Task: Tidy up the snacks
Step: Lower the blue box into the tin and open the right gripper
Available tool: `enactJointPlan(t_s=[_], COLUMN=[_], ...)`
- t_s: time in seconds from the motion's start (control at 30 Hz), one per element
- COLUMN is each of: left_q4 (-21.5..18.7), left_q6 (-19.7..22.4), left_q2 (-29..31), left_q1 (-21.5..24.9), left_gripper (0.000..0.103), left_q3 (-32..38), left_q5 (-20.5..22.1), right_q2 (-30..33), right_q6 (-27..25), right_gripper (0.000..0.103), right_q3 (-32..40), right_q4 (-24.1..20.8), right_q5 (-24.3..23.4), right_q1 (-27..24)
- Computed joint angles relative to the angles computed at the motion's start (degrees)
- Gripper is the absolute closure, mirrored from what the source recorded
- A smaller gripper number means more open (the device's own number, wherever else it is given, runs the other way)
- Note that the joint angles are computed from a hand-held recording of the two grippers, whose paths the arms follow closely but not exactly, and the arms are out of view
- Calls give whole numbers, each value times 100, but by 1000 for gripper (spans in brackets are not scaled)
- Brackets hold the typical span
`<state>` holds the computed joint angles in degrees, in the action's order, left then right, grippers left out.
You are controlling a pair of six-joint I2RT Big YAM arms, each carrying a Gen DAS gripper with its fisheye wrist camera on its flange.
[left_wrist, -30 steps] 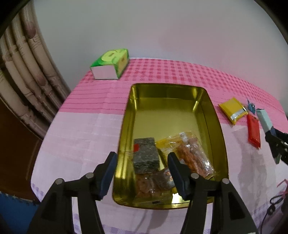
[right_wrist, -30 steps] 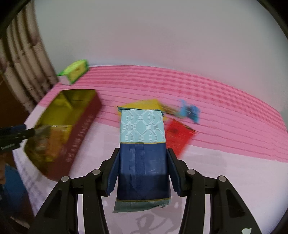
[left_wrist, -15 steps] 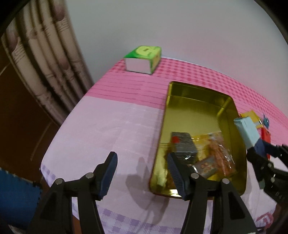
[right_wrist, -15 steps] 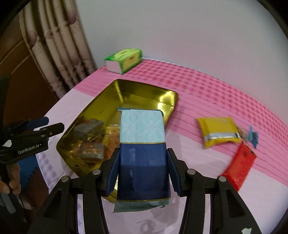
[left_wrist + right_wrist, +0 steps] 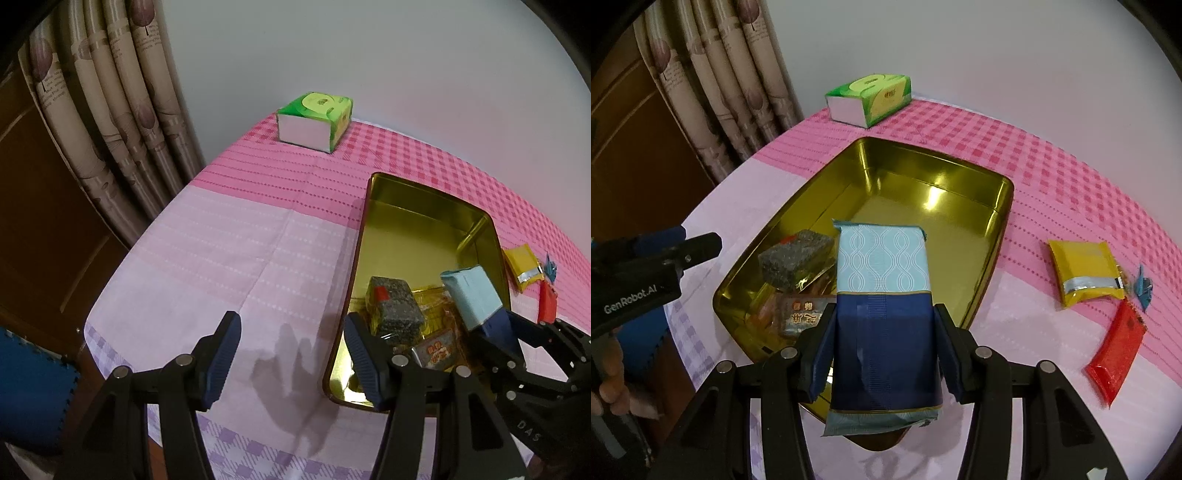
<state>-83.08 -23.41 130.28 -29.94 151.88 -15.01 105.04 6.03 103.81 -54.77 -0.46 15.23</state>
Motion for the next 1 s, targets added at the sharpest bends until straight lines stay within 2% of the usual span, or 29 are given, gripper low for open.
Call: enactJointPlan(t_s=[0.53,0.63,0.7,0.8,1.0], left_q4=[-112,-130,-135,-142,-99], left_q6=[-32,-30,-23,-17,4], left_q2=[129,134,135,140,119], left_q1=[-10,-7,-15,-19,-27], left_gripper=[44,44,44,44,44], left_q3=[208,222,222,234,180], left_q5=[37,34,13,14,15], right_q2=[170,119,30,-176,-536], right_q6=[-118,-90,-53,21,280], right_gripper=[54,49,40,38,32], right_q3=[134,84,3,-182,-561], right_q4=[31,63,131,290,520], right_q5=[137,68,97,98,521], right_q1=[59,30,6,-62,-371])
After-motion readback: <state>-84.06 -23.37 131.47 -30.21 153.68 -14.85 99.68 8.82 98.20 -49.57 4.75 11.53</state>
